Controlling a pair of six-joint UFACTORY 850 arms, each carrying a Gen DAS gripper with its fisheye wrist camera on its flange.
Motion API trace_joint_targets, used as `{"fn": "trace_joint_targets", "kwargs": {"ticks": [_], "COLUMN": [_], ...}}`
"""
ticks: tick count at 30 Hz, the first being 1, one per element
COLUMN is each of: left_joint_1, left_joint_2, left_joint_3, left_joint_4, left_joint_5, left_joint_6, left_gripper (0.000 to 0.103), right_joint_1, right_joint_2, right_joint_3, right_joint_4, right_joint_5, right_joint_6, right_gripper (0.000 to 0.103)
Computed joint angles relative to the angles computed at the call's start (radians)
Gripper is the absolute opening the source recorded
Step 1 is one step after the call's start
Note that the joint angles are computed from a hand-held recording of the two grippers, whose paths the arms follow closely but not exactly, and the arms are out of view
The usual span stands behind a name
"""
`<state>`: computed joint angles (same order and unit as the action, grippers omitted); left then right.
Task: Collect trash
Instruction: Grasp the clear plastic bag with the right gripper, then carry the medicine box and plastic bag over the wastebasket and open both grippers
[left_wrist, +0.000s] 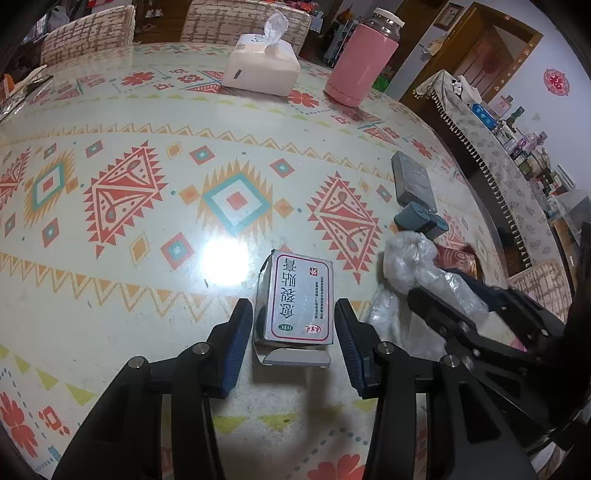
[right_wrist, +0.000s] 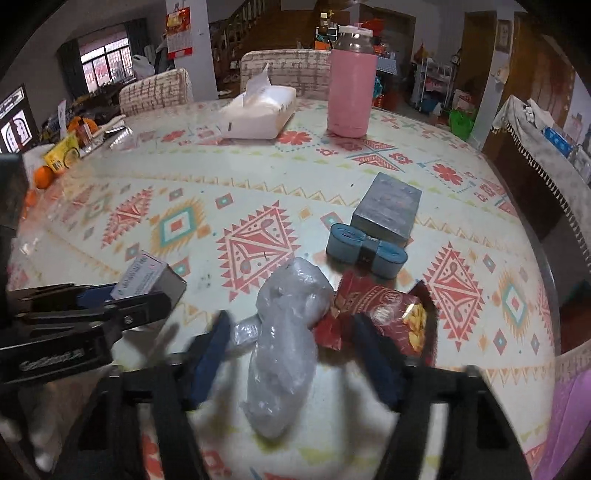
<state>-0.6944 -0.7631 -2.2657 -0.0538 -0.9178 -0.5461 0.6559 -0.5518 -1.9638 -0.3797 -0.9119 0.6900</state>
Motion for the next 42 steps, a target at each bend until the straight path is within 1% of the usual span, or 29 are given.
{"fn": "trace_joint_targets", "kwargs": {"ticks": [1, 3, 4, 6, 9, 11, 13, 15, 17, 22, 25, 28, 32, 34, 35, 38, 42], "left_joint_1": [-0.002, -0.005, -0.006, -0.009, -0.017, -0.021, -0.021, -0.021, -0.022, -0.030, -0.040, -0.055, -0.074, -0.078, -0.080, -0.098, -0.132], "left_joint_2": [-0.003, -0.007, -0.006, 0.011, 0.053, 0.067, 0.065, 0.060, 0.057, 0.059, 0.062, 0.056, 0.043, 0.045, 0.043, 0.043, 0.064], "left_joint_3": [-0.006, -0.012, -0.012, 0.010, 0.063, 0.079, 0.075, 0.070, 0.067, 0.068, 0.070, 0.063, 0.045, 0.048, 0.040, 0.026, 0.027], "left_joint_4": [0.007, 0.007, 0.001, 0.003, 0.039, 0.070, 0.073, 0.069, 0.072, 0.092, 0.108, 0.148, 0.187, 0.170, 0.157, 0.188, 0.206], "left_joint_5": [-0.004, -0.008, -0.005, 0.025, 0.093, 0.111, 0.109, 0.102, 0.097, 0.100, 0.106, 0.100, 0.077, 0.079, 0.073, 0.054, 0.047], "left_joint_6": [-0.002, 0.007, 0.016, 0.023, -0.002, -0.026, -0.032, -0.032, -0.033, -0.036, -0.032, -0.040, -0.044, -0.029, -0.021, -0.036, -0.026], "left_gripper": [0.045, 0.044, 0.037, 0.033, 0.033, 0.033, 0.033, 0.033, 0.033, 0.033, 0.033, 0.033, 0.033, 0.033, 0.033, 0.033, 0.033], "right_joint_1": [-0.001, 0.000, -0.003, -0.002, 0.000, 0.003, 0.011, 0.022, 0.040, 0.080, 0.090, 0.109, 0.148, 0.160, 0.165, 0.180, 0.186], "right_joint_2": [-0.007, -0.006, -0.001, 0.021, 0.086, 0.123, 0.182, 0.225, 0.288, 0.417, 0.486, 0.552, 0.646, 0.690, 0.710, 0.771, 0.826], "right_joint_3": [-0.005, 0.002, 0.013, 0.046, 0.125, 0.166, 0.231, 0.280, 0.355, 0.513, 0.596, 0.664, 0.748, 0.786, 0.802, 0.849, 0.890], "right_joint_4": [0.004, 0.025, 0.036, 0.027, 0.028, 0.026, 0.014, -0.009, -0.061, -0.205, -0.234, -0.282, -0.380, -0.411, -0.423, -0.458, -0.492], "right_joint_5": [0.000, 0.009, 0.018, 0.043, 0.100, 0.128, 0.167, 0.188, 0.210, 0.222, 0.233, 0.215, 0.158, 0.139, 0.130, 0.102, 0.093], "right_joint_6": [-0.004, -0.010, -0.011, 0.012, 0.060, 0.083, 0.118, 0.161, 0.244, 0.471, 0.558, 0.643, 0.781, 0.837, 0.858, 0.916, 0.956], "right_gripper": [0.040, 0.022, 0.022, 0.021, 0.019, 0.019, 0.019, 0.019, 0.020, 0.020, 0.020, 0.020, 0.020, 0.020, 0.020, 0.020, 0.020]}}
